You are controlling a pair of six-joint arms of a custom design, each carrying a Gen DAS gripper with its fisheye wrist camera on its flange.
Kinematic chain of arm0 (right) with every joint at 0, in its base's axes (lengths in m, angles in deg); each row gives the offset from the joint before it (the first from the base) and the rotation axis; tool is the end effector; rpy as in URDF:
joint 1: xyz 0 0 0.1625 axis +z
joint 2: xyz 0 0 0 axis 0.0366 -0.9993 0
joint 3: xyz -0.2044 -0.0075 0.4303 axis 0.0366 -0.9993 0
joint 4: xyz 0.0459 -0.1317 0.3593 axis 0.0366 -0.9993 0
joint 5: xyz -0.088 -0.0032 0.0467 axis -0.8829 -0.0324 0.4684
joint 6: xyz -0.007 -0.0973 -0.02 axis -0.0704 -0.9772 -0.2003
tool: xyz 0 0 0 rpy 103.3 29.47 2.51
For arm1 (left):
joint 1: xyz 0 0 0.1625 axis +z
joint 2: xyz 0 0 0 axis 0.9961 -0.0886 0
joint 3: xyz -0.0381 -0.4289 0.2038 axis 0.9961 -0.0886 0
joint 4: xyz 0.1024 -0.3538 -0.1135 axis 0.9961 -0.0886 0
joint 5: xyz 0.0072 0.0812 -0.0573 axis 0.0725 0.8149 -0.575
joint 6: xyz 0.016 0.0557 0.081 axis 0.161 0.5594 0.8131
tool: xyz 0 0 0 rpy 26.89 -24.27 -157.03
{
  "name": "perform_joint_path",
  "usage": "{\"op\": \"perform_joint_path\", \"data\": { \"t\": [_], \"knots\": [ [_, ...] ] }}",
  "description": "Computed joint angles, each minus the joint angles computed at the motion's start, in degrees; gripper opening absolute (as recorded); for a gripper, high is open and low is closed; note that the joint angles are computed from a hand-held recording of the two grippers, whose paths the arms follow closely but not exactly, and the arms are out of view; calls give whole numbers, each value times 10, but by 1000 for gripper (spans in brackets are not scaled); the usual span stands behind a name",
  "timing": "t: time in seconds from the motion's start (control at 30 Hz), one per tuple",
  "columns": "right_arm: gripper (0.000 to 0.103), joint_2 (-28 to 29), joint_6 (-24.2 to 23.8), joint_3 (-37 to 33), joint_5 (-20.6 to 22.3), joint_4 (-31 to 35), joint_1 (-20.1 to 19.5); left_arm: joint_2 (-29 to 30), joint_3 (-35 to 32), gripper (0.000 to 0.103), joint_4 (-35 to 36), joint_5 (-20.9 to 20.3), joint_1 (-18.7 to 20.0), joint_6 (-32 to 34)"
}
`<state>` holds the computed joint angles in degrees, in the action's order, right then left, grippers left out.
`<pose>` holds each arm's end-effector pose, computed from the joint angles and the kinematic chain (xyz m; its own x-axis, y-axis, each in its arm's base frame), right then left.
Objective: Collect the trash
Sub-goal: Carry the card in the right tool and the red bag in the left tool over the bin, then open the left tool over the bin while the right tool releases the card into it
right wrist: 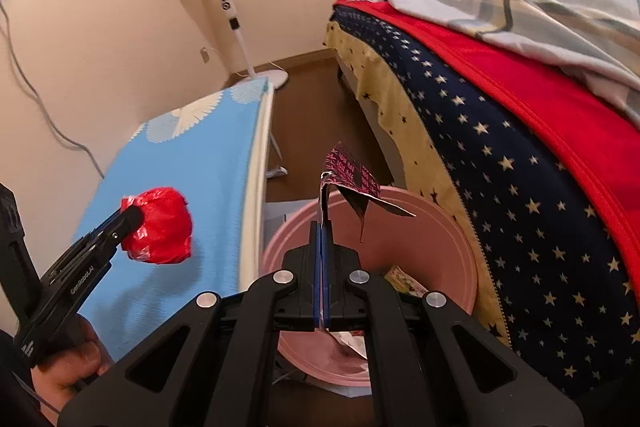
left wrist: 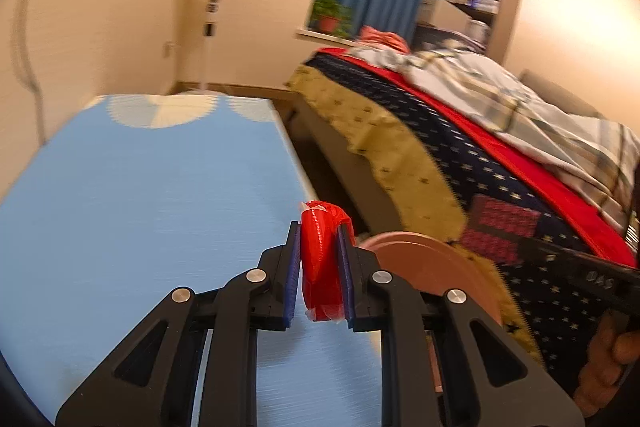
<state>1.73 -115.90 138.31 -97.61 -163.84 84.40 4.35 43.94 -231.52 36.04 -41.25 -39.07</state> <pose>0.0603 -0.6193 0.3579 -0.8307 0.0112 0.5566 -0.3895 0.7027 -0.5954 -0.3768 -0.6368 0.0053 -0.8420 0.2155 -0.4945 0.5224 0.5541 -0.6481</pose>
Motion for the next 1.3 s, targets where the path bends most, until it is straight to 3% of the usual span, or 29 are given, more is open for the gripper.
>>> {"op": "perform_joint_path", "data": {
  "t": [0.17, 0.53, 0.63, 0.9, 1.03, 1.3],
  "knots": [
    [0, 9, 16, -12, -20, 16, -8, 30, -45, 18, 56, -55, 4, 4],
    [4, 35, 68, -50, -60, 64, -25, 79, -130, 22, 195, -108, 20, -41],
    [5, 35, 77, -52, -64, 68, -27, 85, -138, 33, 196, -126, 21, -43],
    [9, 22, 69, -36, -53, 40, -24, 67, -111, 33, 154, -116, 17, -43],
    [33, 8, 52, -9, -35, -6, -15, 45, -78, 34, 117, -92, 7, -33],
    [76, -23, -20, 60, 25, -115, 17, -10, 18, 61, 8, -10, -24, -12]
  ]
}}
